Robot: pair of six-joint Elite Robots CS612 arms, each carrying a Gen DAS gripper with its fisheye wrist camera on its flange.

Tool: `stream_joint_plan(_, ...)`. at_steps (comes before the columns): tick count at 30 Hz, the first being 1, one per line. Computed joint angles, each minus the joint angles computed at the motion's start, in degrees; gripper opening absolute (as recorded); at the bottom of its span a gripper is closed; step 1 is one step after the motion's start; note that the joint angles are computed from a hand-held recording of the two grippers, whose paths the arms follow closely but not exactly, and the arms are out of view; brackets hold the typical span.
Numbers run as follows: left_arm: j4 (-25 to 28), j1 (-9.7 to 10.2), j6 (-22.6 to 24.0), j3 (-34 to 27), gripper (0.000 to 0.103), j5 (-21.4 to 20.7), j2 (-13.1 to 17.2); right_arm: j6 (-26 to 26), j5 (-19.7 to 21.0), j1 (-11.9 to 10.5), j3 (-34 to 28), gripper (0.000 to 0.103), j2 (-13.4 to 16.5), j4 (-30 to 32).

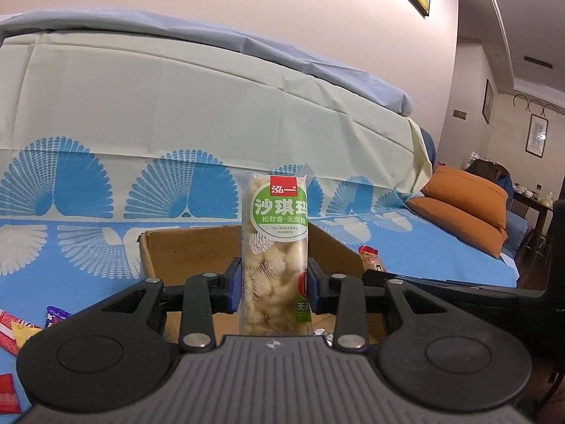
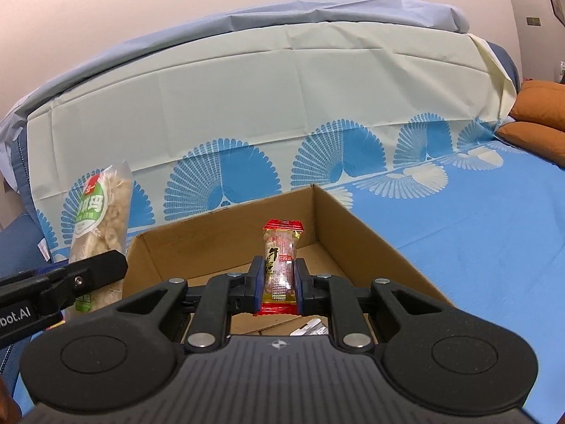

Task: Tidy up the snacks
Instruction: 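Lower both snacks into the cardboard box and open both tools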

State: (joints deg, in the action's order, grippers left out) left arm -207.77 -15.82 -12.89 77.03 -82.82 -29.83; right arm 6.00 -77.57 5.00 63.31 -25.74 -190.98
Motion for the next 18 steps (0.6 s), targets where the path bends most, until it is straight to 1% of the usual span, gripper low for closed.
stream_joint_plan(10, 0.55, -0.08, 0.31, -0.72, 0.04, -0.41, 0.46, 0.25, -0.2, -0.01, 0.93, 0.017, -0.41, -0.79)
stream_joint_plan(18, 0.89, -0.04, 0.42, -1.13, 0.04, -0.75, 0.65, -0.58, -0.3, 0.11, 1.57, 0.017, -0.66, -1.73)
